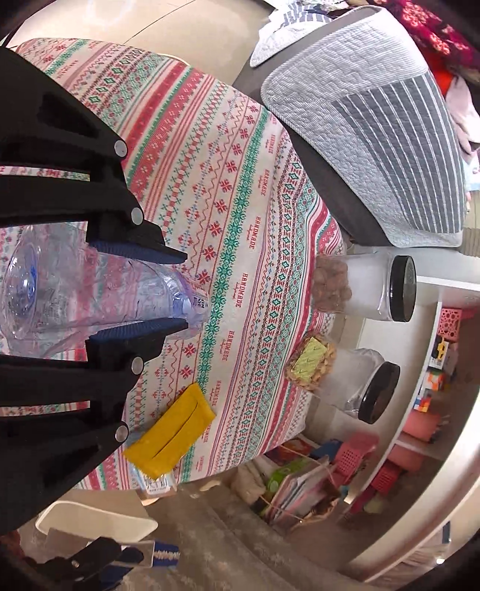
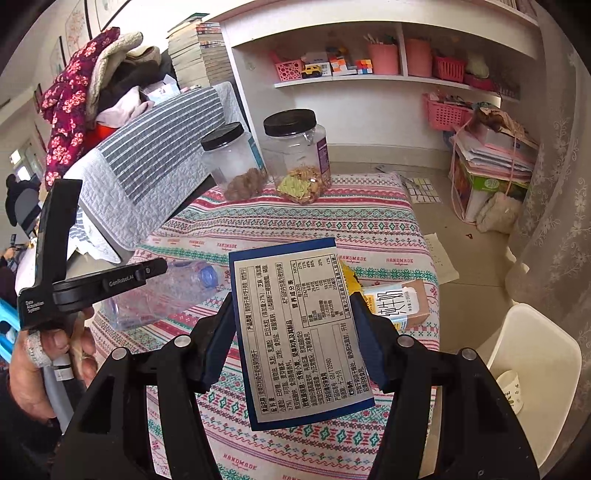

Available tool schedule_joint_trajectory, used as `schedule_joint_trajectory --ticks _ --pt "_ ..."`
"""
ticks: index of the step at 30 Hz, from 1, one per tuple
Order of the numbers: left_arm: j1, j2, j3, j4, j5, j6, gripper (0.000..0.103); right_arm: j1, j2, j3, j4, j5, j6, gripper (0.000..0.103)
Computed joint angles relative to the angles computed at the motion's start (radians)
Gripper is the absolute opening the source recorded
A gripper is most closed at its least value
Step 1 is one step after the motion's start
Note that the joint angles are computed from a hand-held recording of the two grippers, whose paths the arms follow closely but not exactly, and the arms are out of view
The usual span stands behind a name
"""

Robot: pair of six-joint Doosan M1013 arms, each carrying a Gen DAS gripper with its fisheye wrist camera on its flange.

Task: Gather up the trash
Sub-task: 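Grasp the clear plastic bottle with the left tool while the right tool holds the box, then carry the small box to the white bin and open the right tool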

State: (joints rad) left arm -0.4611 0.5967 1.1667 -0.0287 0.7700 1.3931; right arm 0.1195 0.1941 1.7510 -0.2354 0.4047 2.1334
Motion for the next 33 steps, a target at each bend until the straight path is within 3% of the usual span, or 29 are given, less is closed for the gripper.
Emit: schedule_joint_trajectory --ticks 4,9,10,13,16,18,21,22,23,29,33 --pt "0.007 0.011 -0.016 -0.059 0.168 0.043 0.031 0.007 -0.007 0.007 -0.014 0.01 0.001 0.058" --pt "-0.002 0.042 -0.039 -0.045 0.336 0.094 0.034 0.004 -0.016 0.013 -0.026 0.014 0.013 0.058" --pt "-0.005 0.045 -0.041 -0.038 0.348 0.099 0.036 0.003 -0.017 0.015 -0.026 0.011 0.015 0.058" --pt "-0.021 0.056 -0.053 0.019 0.376 0.099 0.056 0.0 -0.017 0.014 -0.015 0.01 0.003 0.059" --pt "-0.031 0.059 -0.051 0.079 0.368 0.058 0.06 0.001 -0.015 0.012 -0.012 0.017 -0.005 0.059" --pt "-0.028 0.062 -0.048 0.078 0.367 0.043 0.074 0.001 -0.013 0.01 -0.01 0.019 -0.009 0.059" --pt "-0.018 0.082 -0.059 0.015 0.411 0.071 0.074 0.002 -0.009 0.007 -0.004 0.02 -0.011 0.059" --pt "-0.015 0.078 -0.047 -0.005 0.397 0.073 0.071 0.004 -0.007 0.006 -0.006 0.021 -0.009 0.059" --pt "-0.012 0.069 -0.029 -0.027 0.367 0.08 0.06 0.005 -0.006 0.005 -0.008 0.023 -0.009 0.059" --pt "-0.001 0.005 0.062 -0.047 0.16 0.06 0.058 0.011 0.0 0.003 -0.055 0.02 0.039 0.059" --pt "-0.003 -0.032 0.094 0.014 0.026 -0.01 0.058 0.017 0.001 0.004 -0.134 -0.004 0.126 0.059"
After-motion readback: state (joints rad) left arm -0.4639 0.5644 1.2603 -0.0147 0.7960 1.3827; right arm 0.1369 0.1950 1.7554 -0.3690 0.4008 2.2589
